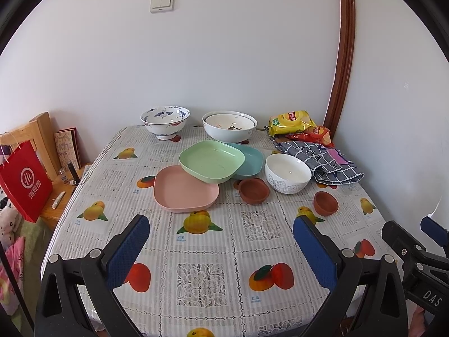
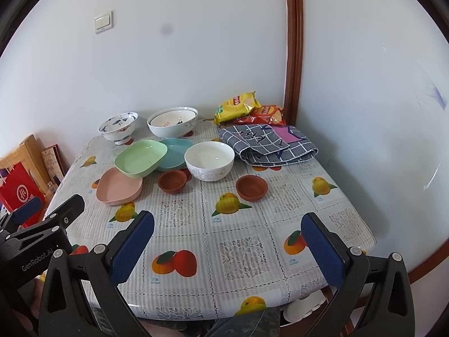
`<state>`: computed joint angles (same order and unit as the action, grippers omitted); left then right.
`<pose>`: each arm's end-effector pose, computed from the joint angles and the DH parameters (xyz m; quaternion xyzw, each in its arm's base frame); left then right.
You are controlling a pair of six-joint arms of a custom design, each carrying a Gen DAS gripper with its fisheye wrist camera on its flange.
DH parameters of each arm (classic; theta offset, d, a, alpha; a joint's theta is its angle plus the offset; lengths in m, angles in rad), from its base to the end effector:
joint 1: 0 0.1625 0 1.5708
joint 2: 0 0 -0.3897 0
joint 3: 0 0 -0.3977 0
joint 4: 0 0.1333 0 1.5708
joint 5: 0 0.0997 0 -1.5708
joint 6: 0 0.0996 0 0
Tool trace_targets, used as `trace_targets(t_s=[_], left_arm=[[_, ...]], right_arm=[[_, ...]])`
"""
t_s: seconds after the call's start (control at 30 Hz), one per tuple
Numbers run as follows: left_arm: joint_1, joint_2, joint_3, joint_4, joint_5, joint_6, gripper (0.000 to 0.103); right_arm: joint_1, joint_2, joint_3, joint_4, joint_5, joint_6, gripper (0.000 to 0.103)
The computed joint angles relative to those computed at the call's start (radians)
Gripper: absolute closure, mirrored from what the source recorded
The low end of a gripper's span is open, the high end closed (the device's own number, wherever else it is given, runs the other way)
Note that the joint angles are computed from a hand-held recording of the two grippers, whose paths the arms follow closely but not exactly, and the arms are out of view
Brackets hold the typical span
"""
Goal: Organize plates and bowls
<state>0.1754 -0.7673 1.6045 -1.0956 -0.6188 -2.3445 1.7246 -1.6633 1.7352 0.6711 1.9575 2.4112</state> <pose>-0.4711 -0.3013 0.0265 -0.0731 0.7542 -0.5068 0.4112 0.1499 -0.3422 0.3861 0.3146 -0.8452 0.3284 0.2809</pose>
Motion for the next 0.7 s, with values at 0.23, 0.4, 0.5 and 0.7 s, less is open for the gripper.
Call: trace_targets(t_s=[0.23,0.4,0.5,0.7], left_arm=[[-0.002,0.001,-0.001,0.007,0.0,-0.002,0.0],[-0.005,0.002,-0.004,0.011,0.0,0.002,0.0],[-0.006,0.004,-0.007,0.014,0.001,0.004,0.0],[-0.006,0.01,-0.016,0.026,-0.001,-0.003,0.0]], right_arm=[[-0.001,-0.002,0.002,-0.002,-0.003,-0.001,0.0],[-0.001,-0.007,0.005,-0.003,-0.005,-0.001,0.0],[-0.001,-0.01,0.007,-0.004,-0.006,-0.001,0.0],[-0.002,-0.019,0.011,-0.004,-0.015,-0.003,0.0]])
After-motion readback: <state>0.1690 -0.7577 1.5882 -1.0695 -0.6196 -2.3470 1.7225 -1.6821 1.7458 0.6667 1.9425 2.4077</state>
